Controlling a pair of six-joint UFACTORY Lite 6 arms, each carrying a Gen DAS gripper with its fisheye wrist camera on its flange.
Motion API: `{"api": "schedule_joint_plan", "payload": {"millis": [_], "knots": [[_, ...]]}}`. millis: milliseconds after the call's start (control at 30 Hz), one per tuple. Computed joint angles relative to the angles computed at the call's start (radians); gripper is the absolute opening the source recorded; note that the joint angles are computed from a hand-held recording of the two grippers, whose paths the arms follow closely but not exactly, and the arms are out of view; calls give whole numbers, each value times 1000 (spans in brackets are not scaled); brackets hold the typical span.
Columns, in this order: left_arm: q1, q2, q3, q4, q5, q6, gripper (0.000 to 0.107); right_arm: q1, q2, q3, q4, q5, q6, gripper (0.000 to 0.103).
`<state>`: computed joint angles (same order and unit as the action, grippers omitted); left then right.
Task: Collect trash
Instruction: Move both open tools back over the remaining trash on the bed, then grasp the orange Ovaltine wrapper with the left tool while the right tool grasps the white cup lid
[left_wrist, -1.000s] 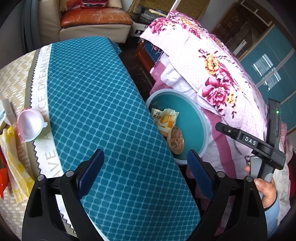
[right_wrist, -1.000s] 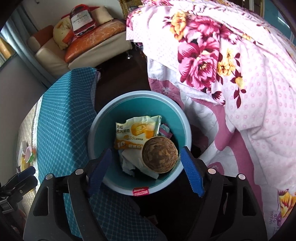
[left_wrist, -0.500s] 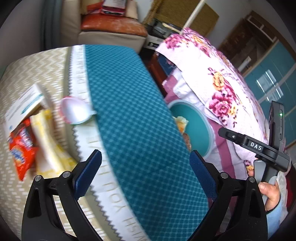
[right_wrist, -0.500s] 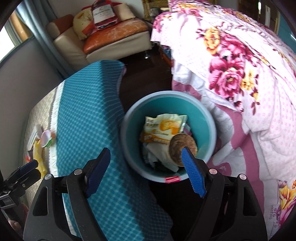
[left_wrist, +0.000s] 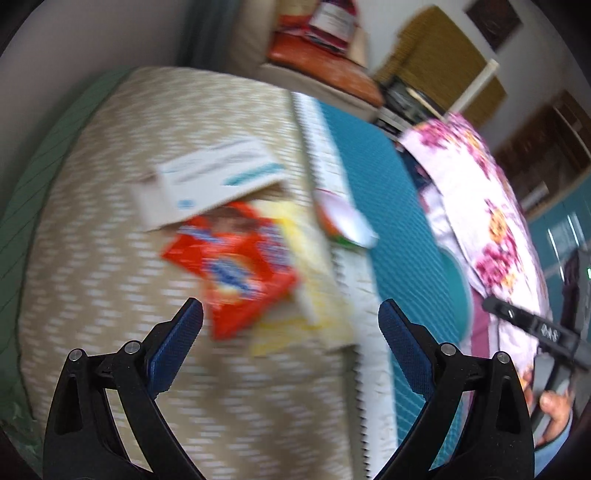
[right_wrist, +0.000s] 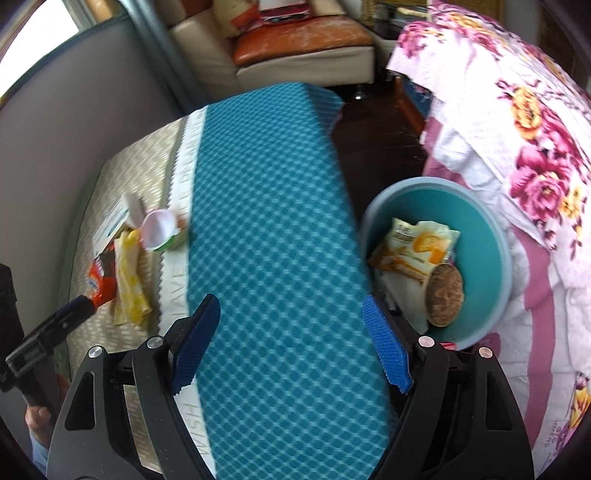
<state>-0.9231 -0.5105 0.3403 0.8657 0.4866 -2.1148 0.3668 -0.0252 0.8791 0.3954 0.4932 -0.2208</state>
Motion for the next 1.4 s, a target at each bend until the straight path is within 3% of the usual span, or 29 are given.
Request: {"api": "schedule_joint_plan", "payload": {"millis": [167,300,467,567,633,700,1000,1233,1400], "knots": [[181,-105,-85,-97,-48,138,96,80,67,50,-32,-2,86,76],[296,-31,-62,-118,-146,219,96,129,117,80,-52,-14,133,76],[318,96,-28,-4,-202,111,95,152,155,96,-48,-31,137,76],[316,134,-36,82,-233,42,75,159,178,115,-40,-31,129,76],[285,149,-30,133,-198,-6,61,169,204,140,-41,-29,130,76],[286,112,-61,104,-200,35,47,169,225,165,-36,-21,120,76],[303,-161,-229,-57,-204,241,47,244,437,396,-5,-3,81,76],[386,-454,-315,-314,-120,564,47,313,680,680,-47,52,117,76],[492,-490,-312,-473,-134,791,47,330,804,838,-74,90,144,76]]}}
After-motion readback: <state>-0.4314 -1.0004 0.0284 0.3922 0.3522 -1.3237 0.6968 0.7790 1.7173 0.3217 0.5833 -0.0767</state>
